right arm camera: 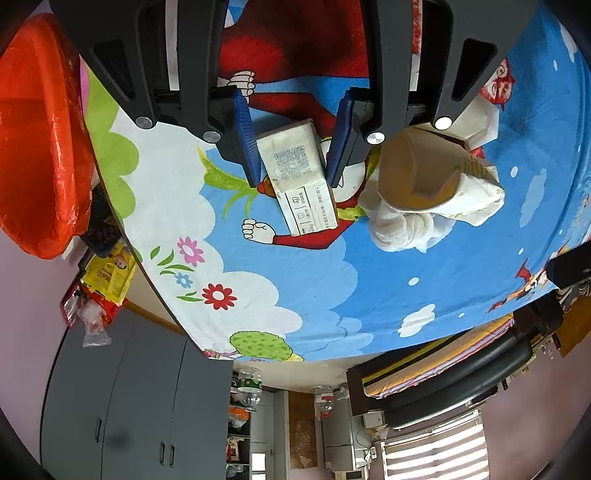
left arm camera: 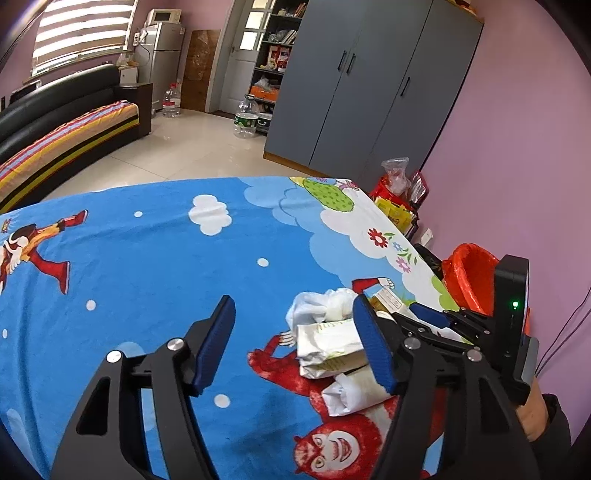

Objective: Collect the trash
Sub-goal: 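Grasp the white barcode carton with the right tool, then grasp the white paper roll with the left tool while the right holds the carton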

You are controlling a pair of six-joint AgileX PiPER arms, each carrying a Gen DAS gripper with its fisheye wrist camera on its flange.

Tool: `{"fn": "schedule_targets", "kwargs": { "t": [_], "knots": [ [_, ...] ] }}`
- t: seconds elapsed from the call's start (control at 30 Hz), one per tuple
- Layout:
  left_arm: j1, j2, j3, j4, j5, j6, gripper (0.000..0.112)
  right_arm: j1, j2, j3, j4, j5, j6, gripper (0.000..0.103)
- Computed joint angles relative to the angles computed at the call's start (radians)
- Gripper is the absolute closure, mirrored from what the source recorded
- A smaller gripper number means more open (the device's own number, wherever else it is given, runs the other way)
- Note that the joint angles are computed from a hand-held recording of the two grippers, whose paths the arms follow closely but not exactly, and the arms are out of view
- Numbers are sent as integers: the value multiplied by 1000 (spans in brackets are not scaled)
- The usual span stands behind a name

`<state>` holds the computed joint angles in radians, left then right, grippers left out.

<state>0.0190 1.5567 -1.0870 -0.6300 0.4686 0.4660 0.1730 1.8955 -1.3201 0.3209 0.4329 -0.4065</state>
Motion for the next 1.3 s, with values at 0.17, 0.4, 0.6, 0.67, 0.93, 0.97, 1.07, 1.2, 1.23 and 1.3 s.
{"fn": "schedule_targets", "kwargs": {
  "t": [0.17, 0.4, 0.6, 0.67, 0.93, 0.97, 1.07, 1.2, 1.23, 1.3],
  "knots": [
    [-48, 26, -9, 19, -7, -40, 41, -31, -62, 60, 60, -27, -53, 69],
    [-138, 85, -40, 104, -24, -176, 25, -82, -154, 134, 139, -50, -126, 69],
    [-198, 171, -113, 269, 1, -378, 22, -115, -229, 173, 147, -57, -150, 69],
    [-213, 184, -125, 356, 1, -468, 20, -129, -251, 181, 151, -55, -159, 69],
    [-207, 216, -154, 406, 22, -531, 20, -181, -293, 196, 200, -45, -212, 69],
    [-208, 222, -161, 419, 24, -539, 21, -185, -298, 200, 208, -45, -221, 69],
    [-212, 241, -190, 432, 50, -543, 28, -193, -316, 212, 207, -48, -229, 69],
    [-227, 243, -209, 492, 74, -582, 31, -206, -337, 229, 211, -58, -231, 69],
    [-231, 245, -215, 500, 87, -585, 31, -212, -340, 230, 214, -56, -234, 69],
    [-227, 244, -216, 482, 103, -574, 30, -216, -345, 235, 214, -58, -232, 69]
  ]
}}
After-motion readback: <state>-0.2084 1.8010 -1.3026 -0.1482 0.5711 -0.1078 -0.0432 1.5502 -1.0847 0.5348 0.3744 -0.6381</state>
